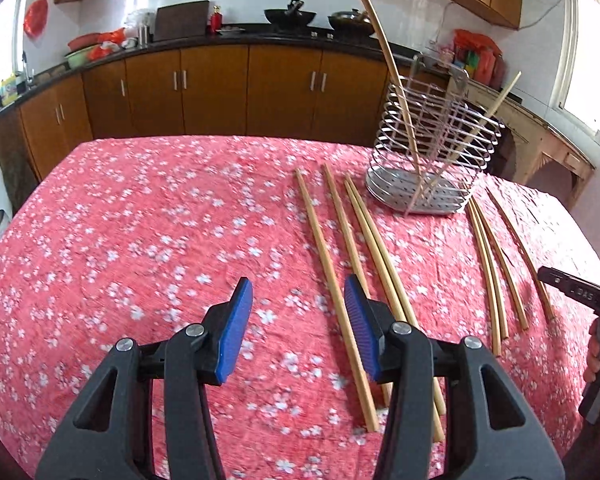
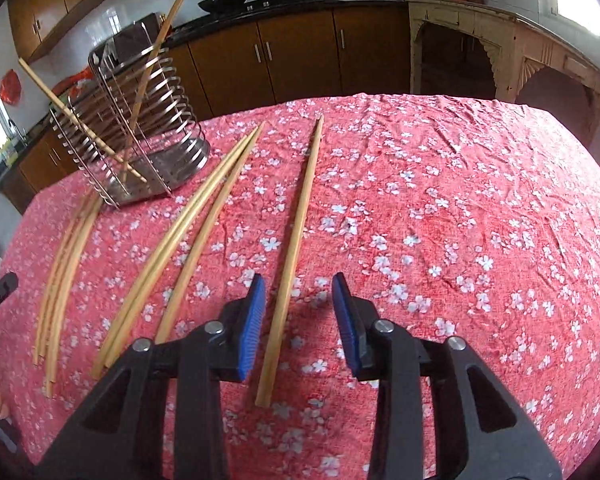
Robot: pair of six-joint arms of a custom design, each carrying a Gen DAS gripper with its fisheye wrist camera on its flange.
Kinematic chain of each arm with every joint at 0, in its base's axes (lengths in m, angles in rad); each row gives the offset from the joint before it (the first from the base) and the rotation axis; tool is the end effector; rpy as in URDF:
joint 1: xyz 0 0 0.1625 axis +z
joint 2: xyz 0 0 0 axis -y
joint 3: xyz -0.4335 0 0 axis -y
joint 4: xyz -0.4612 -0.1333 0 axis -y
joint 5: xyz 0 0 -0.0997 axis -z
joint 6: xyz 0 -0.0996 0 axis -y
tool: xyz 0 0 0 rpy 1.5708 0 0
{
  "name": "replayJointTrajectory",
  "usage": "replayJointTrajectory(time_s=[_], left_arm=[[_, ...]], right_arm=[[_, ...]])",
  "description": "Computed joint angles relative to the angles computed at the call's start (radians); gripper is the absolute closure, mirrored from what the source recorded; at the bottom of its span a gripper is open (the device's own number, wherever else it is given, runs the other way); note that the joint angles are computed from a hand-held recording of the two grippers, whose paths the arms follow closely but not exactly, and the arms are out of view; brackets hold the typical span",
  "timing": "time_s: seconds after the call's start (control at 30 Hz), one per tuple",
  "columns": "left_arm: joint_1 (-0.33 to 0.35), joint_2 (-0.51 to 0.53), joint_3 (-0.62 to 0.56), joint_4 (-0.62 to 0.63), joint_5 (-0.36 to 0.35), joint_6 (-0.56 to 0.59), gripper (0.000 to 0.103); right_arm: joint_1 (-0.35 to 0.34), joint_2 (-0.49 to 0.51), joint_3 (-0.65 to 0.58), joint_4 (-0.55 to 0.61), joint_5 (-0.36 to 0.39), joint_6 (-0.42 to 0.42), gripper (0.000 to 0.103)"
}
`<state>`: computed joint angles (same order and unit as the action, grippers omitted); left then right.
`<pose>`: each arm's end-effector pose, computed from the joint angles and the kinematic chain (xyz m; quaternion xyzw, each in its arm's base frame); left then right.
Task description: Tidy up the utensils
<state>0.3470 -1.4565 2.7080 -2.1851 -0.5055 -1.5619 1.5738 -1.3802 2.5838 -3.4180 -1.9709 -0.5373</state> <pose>-0.1560 -0.2908 0.0572 0.0192 0.8332 -0.4269 0.3509 0.0957 -0.3822 0.1441 0.1876 -0.9128 0.2492 0.2637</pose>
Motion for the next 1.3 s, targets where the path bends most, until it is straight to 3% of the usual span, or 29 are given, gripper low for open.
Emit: replayJointTrajectory(time_s=[0.07, 0.2, 0.37, 0.53, 0.7, 0.9, 1.3], left_arm=[[0.013, 0.017, 0.002, -0.063, -0.013, 0.044, 0.055], [0.039, 0.063, -0.013, -0.125, -0.036, 0.098, 0.056], [0.073, 0.115, -0.038, -0.184, -0.059, 0.162, 0.066], [0.108, 0.181, -0.073, -0.222, -0.078, 0.224, 0.077], [0.145, 0.226, -0.131, -0.114, -0.047, 0.195, 0.095], [0.225, 0.179, -0.157, 0.002, 0.017, 0.103, 0.096], [0.237, 0.126, -0.112, -0.103, 0.018, 0.166, 0.094]], right_arm=[[0.010, 0.030, 0.000, -0.044, -0.025, -0.016, 0.074], [0.031, 0.086, -0.013, -0.126, -0.091, -0.042, 0.095], [-0.004, 0.056, -0.038, -0.081, -0.074, 0.022, 0.095], [-0.014, 0.058, -0.035, -0.095, -0.069, 0.004, 0.095], [-0.012, 0.053, -0.036, -0.098, -0.075, -0.005, 0.095], [-0.026, 0.070, -0.058, -0.117, -0.074, -0.004, 0.095], [-0.017, 0.084, -0.060, -0.133, -0.092, -0.011, 0.095]])
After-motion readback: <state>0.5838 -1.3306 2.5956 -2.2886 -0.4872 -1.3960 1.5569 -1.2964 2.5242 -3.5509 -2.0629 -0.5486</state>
